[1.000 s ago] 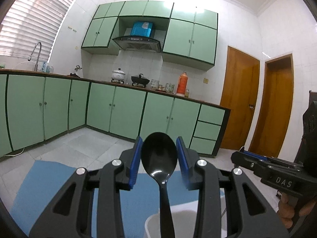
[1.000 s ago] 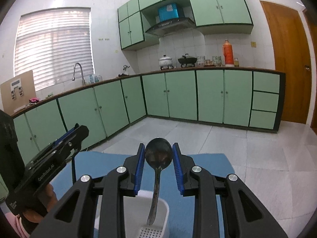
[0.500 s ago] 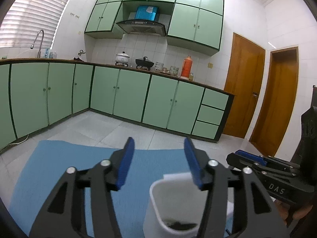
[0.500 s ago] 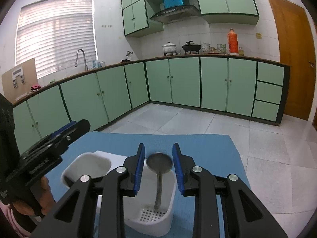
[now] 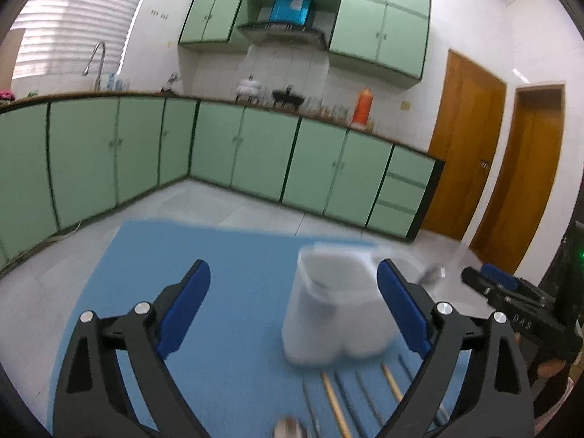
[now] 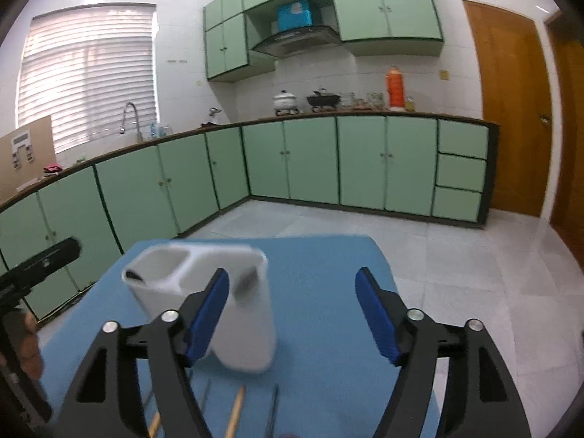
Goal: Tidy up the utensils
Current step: 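Grasp the large silver spoon with the left tool while the right tool approaches the slotted spoon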
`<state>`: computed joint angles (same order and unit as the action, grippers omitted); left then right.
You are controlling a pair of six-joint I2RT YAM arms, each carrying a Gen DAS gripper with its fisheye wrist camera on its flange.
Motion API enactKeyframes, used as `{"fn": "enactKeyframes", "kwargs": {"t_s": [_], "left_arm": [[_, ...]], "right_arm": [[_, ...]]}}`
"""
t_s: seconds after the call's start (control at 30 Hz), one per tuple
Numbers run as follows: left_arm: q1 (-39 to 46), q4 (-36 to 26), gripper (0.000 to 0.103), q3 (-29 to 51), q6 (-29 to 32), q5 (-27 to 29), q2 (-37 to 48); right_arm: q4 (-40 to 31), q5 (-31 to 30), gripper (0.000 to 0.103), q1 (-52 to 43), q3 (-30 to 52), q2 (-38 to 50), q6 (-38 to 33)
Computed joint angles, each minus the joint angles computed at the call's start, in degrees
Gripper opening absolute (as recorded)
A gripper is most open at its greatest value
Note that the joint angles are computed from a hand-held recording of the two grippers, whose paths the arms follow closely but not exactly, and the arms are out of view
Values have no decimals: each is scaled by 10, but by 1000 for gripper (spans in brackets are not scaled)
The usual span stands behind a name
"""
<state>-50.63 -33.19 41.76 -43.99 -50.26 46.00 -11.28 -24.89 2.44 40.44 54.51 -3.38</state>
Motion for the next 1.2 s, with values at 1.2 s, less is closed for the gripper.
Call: {"fn": "enactKeyframes", "kwargs": {"t_s": [1.2], "left_arm": [[2,-140,66,-54,-259,154,130]], "right_arm": [[-128,-65,74,-130,-124,-89,-119]]}}
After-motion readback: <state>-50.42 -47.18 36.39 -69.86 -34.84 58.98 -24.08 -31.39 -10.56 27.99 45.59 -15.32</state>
